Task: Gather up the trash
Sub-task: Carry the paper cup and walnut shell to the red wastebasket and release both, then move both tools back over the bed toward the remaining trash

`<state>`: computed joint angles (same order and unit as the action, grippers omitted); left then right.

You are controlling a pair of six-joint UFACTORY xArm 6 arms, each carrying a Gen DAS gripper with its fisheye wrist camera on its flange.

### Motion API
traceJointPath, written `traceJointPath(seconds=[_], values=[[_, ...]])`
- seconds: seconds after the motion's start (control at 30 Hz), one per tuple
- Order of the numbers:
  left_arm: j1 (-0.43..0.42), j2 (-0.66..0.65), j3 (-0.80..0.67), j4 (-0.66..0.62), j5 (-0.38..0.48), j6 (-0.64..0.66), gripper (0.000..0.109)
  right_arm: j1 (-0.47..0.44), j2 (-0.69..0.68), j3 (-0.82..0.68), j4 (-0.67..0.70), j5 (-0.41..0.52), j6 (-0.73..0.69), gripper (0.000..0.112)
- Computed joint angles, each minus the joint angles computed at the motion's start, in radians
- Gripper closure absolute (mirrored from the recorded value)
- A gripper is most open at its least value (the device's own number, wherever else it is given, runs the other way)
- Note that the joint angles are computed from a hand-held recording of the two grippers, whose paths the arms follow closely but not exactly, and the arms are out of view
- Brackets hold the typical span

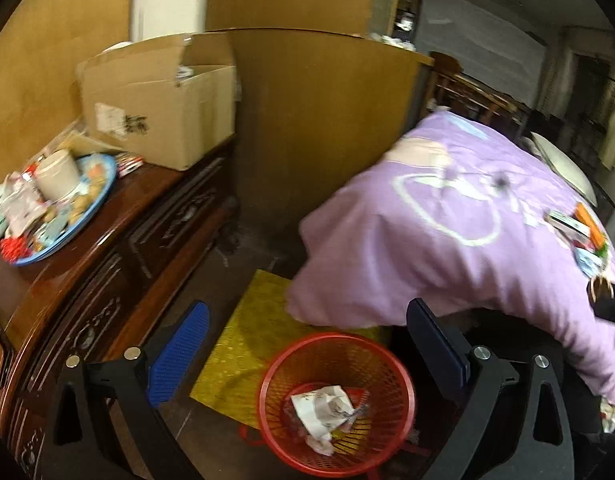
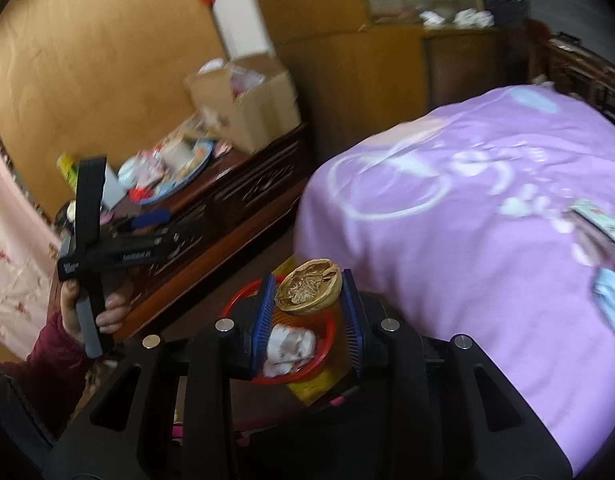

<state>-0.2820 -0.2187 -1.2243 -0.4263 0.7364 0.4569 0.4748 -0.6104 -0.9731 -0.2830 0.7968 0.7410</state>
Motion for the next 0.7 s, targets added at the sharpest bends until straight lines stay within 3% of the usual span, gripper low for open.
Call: traceJointPath(seconds=[0.4, 0.7], values=[[0.095, 0.079, 0.017, -0.020, -0.013, -0.014, 0.011, 0.004, 0.311, -0.175, 0.313, -0.035, -0.267, 0.075], [0.125, 0.109, 0.014, -0.046, -0.004, -0.017, 0.011, -0.005, 0.341, -0.186, 0.326, -0.030, -0.262, 0.071]])
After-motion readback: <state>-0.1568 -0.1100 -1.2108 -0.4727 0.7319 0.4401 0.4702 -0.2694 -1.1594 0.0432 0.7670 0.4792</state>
